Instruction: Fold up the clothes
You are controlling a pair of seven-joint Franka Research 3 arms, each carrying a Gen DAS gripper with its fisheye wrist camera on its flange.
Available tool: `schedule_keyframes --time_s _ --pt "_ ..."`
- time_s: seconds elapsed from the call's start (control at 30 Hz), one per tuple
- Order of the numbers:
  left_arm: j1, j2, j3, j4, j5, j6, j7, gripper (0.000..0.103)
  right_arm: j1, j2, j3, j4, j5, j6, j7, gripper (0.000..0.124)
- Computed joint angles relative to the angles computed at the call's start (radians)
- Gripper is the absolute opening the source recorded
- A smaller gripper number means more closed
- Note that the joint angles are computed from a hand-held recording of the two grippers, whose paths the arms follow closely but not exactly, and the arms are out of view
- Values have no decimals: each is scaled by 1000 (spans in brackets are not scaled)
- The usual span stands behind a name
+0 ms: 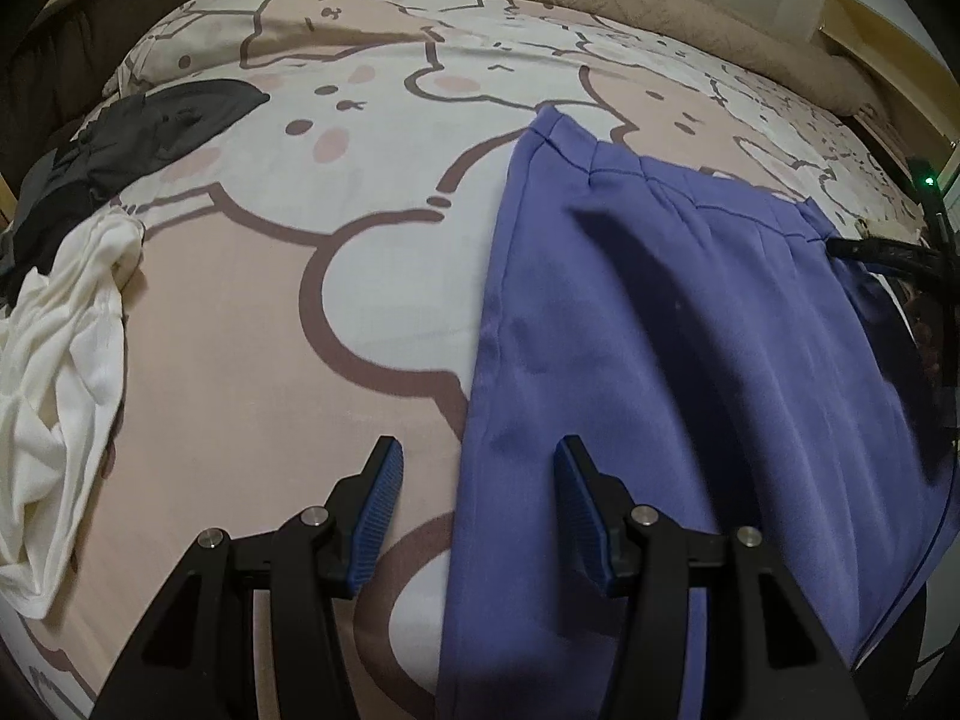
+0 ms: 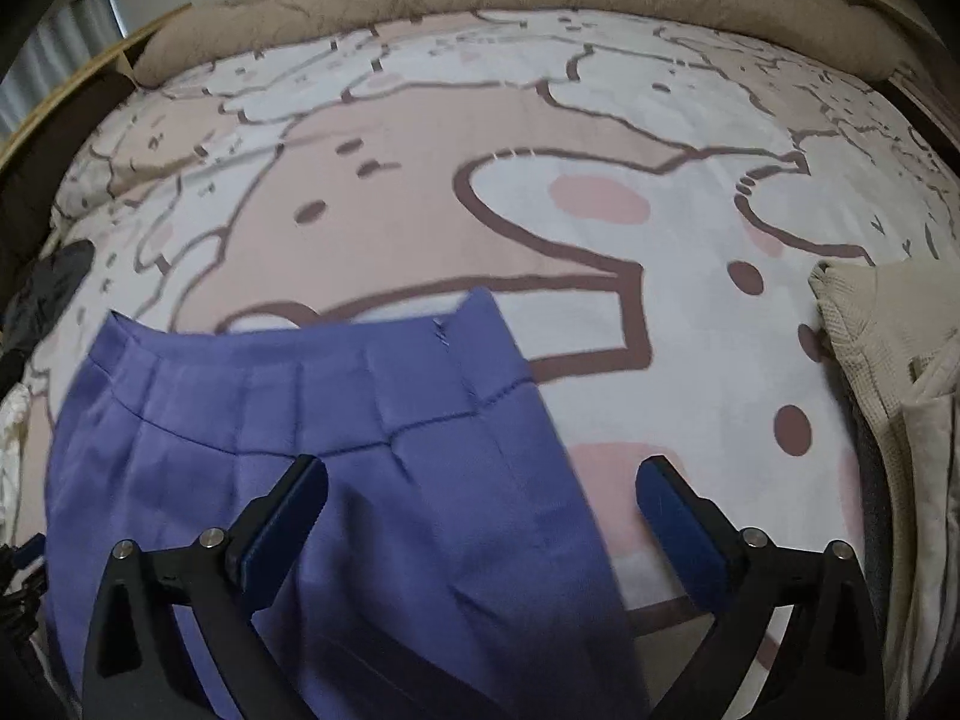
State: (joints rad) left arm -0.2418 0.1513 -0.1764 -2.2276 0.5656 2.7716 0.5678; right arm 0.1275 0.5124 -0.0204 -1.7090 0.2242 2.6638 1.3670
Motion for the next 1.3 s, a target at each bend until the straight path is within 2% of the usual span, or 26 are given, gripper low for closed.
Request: schedule_keyframes --time_s 0.07,0.2,0.33,0.47,0.53,0.57,0.6,0.63,0.67,0.7,0.73,0.87,0.97,1.03,1.07,1.17,1.27,1.3 --pt "-6 0 4 -2 23 -3 -15 53 -4 15 0 19 -7 -32 -11 48" --pt "-7 1 2 3 37 -13 -17 53 -24 10 25 15 35 -4 -55 14" --pt "5 3 -2 0 -1 3 10 53 -8 34 6 93 18 -17 -41 8" --pt "8 2 -5 0 -22 4 40 53 -27 114 1 260 3 -100 -49 8" --pt "10 -1 -10 -4 -38 3 71 53 -22 171 -21 349 -32 -191 -29 11" --pt "14 -4 -17 -7 -58 2 100 53 -18 198 -34 390 -53 -240 -15 26" --pt "21 -11 -26 -16 -93 6 142 53 -11 211 -48 403 -79 -255 4 53" --pt "26 -17 -32 -22 -123 10 174 53 -1 198 -69 380 -106 -239 25 68" --pt "36 -28 -47 -37 -184 15 235 53 -7 161 -68 323 -106 -185 27 86" --pt "36 -35 -51 -45 -212 15 263 53 -14 126 -67 266 -104 -127 28 91" --pt "35 -43 -55 -53 -234 11 287 53 -24 94 -62 220 -96 -84 26 91" --pt "13 -76 -57 -87 -258 -8 313 54 -115 -93 5 11 42 -55 -51 91" --pt "-1 -87 -60 -106 -266 -6 305 67 -147 -246 18 -180 130 -50 -145 91" --pt "-7 -89 -65 -115 -295 1 307 78 -142 -324 5 -285 145 -50 -177 91" --pt "-11 -87 -62 -115 -281 0 292 80 -138 -354 -4 -329 145 -55 -184 91" --pt "-36 -70 -49 -95 -145 -31 178 80 -132 -452 -28 -472 127 -87 -189 91" --pt "-38 -71 -48 -95 -119 -31 133 80 -131 -499 -44 -559 84 -89 -170 91" --pt "-36 -75 -50 -100 -131 -25 132 75 -130 -503 -45 -571 87 -86 -175 83"
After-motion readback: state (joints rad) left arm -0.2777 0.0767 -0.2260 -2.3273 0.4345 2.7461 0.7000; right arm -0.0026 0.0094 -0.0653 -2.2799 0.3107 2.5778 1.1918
